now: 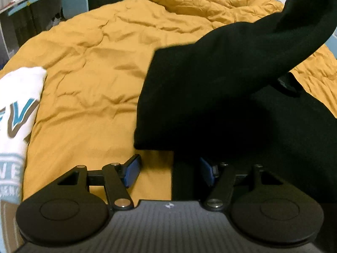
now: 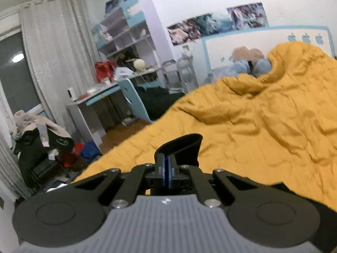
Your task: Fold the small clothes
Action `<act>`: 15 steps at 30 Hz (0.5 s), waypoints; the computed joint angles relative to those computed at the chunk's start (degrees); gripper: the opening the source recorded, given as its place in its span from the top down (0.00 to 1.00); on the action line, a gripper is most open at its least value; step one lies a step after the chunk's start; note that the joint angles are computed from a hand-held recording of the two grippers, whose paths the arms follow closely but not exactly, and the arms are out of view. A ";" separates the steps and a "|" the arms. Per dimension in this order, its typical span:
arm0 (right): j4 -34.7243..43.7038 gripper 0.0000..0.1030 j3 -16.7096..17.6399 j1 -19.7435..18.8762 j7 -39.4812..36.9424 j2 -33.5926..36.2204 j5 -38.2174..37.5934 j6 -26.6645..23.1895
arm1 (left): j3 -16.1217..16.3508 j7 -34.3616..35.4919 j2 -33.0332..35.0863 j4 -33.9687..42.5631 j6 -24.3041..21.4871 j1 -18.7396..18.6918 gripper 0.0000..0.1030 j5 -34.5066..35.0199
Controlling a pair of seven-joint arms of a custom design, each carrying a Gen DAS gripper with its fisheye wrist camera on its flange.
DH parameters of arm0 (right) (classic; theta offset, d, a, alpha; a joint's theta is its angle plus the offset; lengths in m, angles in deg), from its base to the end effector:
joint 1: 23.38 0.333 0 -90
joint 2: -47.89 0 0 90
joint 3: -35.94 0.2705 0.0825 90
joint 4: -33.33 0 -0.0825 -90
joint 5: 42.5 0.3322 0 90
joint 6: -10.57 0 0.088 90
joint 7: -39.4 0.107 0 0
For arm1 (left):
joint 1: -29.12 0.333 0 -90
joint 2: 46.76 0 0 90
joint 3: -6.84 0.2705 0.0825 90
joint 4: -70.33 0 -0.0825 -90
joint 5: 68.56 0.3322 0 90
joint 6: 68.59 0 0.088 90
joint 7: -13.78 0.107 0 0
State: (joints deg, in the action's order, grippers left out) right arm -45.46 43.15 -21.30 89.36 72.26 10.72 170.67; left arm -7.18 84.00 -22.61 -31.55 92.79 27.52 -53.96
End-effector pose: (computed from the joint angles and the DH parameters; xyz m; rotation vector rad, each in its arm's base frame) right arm 0.6616 0.0519 0.5471 -1.4843 1.3503 -0.4609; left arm 0.6135 -0.1652 0.3878 -1.8202 1.9907 -0.7424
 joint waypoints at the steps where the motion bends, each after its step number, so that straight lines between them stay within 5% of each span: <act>1: 0.22 1.00 0.00 0.08 -0.31 -0.08 -0.13 0.43 | 0.86 -0.88 1.05 1.26 -0.02 -0.87 0.29 1.02; 8: -5.98 1.00 -2.00 -1.91 -0.75 -4.32 2.09 5.74 | -0.45 -0.77 3.51 2.28 3.45 0.68 0.42 1.22; 15: -21.53 1.00 -9.55 -3.58 11.67 -8.10 -4.50 9.72 | -0.44 -1.30 3.83 3.21 1.68 0.68 0.49 1.13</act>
